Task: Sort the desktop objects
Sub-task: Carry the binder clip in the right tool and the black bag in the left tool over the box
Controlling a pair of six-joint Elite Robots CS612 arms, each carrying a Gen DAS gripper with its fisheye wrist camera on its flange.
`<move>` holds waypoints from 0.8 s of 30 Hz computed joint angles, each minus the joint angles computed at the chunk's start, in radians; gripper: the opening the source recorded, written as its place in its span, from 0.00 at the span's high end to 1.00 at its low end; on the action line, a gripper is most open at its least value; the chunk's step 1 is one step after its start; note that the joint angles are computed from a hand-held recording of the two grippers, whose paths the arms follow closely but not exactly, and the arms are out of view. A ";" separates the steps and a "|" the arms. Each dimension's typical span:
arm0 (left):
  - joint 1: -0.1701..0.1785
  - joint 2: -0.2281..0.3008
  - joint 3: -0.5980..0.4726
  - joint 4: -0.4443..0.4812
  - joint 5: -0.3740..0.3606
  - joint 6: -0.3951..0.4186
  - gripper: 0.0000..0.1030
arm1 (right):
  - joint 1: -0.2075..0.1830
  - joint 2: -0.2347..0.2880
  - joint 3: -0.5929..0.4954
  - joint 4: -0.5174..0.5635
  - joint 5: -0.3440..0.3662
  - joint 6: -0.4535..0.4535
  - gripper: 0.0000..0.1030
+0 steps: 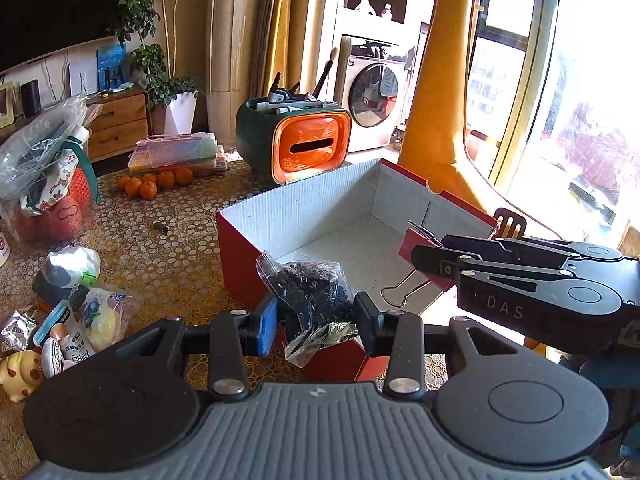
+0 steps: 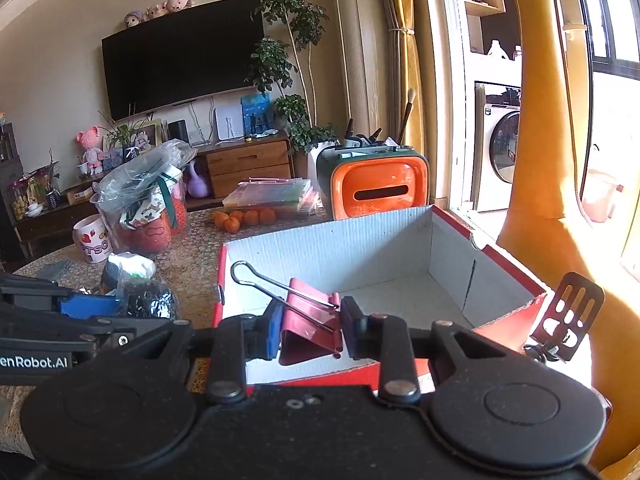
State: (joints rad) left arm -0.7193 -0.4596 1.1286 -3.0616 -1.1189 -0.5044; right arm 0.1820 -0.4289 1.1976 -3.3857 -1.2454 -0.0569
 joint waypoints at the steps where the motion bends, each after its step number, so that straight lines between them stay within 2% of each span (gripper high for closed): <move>1: 0.002 0.006 -0.014 0.010 -0.004 0.006 0.62 | -0.001 0.004 -0.007 0.003 -0.001 -0.003 0.72; 13: 0.040 0.099 -0.223 0.185 -0.108 0.067 0.62 | -0.011 0.054 -0.117 0.107 -0.025 -0.029 0.72; 21: 0.066 0.192 -0.429 0.371 -0.185 0.120 0.62 | -0.014 0.089 -0.194 0.196 -0.044 -0.067 0.72; 24: 0.073 0.231 -0.513 0.453 -0.208 0.134 0.62 | -0.018 0.105 -0.233 0.261 -0.048 -0.072 0.72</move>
State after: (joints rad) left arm -0.6462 -0.2283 0.6152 -2.6090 -1.3266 -0.3701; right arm 0.1639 -0.3235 0.9642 -3.1242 -1.2934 -0.1293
